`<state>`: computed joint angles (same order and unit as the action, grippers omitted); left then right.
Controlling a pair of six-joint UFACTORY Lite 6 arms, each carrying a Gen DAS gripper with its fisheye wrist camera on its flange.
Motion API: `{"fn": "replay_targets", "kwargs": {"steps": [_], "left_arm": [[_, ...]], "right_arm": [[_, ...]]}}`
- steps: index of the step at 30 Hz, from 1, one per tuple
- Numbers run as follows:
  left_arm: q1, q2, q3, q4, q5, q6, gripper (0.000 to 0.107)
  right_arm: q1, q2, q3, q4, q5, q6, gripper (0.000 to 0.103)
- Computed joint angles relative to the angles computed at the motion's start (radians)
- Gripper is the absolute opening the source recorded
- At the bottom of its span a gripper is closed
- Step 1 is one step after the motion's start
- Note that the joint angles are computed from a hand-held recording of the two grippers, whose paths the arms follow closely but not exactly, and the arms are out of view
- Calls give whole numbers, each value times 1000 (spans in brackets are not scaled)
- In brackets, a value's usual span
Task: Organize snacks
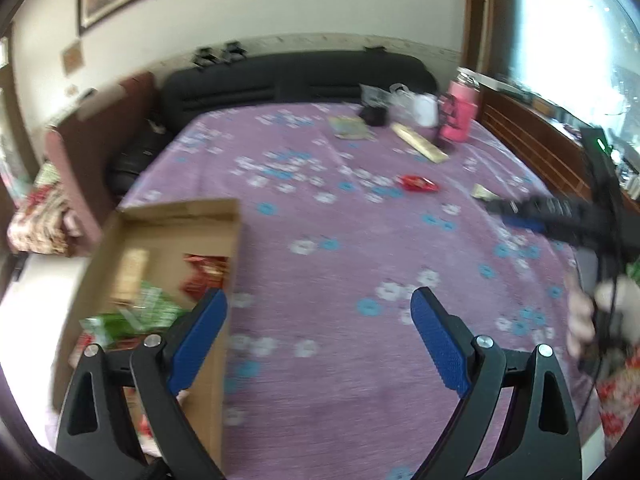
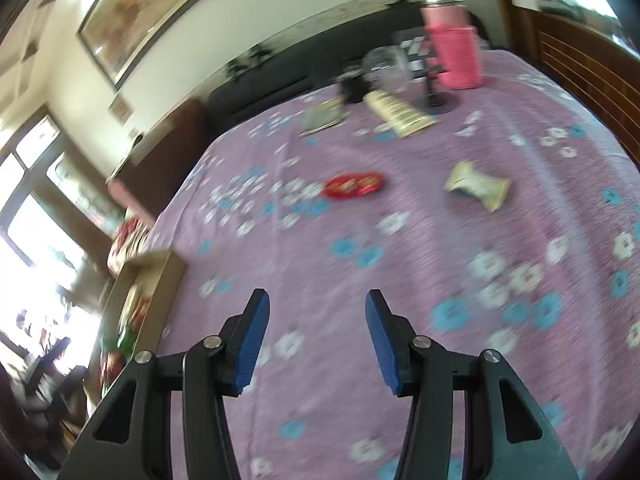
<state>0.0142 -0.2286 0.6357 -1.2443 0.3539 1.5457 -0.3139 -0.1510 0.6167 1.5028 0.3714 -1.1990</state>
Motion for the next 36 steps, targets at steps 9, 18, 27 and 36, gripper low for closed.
{"fn": "replay_targets", "kwargs": {"steps": [9,18,27,36], "left_arm": [[-145,210,55,-152,-42,115,94],[-143,375,118,-285,-69,245,94],[-101,493,186,-167,-4,104,94],[-149,488,181,-174,-39,81,98]], "right_arm": [[33,488,523,-190,-42,157,50],[88,941,1021,-634,-4,597,35],[27,685,720,-441,364,240,16],[-209,521,567,-565,35,259,42]]}}
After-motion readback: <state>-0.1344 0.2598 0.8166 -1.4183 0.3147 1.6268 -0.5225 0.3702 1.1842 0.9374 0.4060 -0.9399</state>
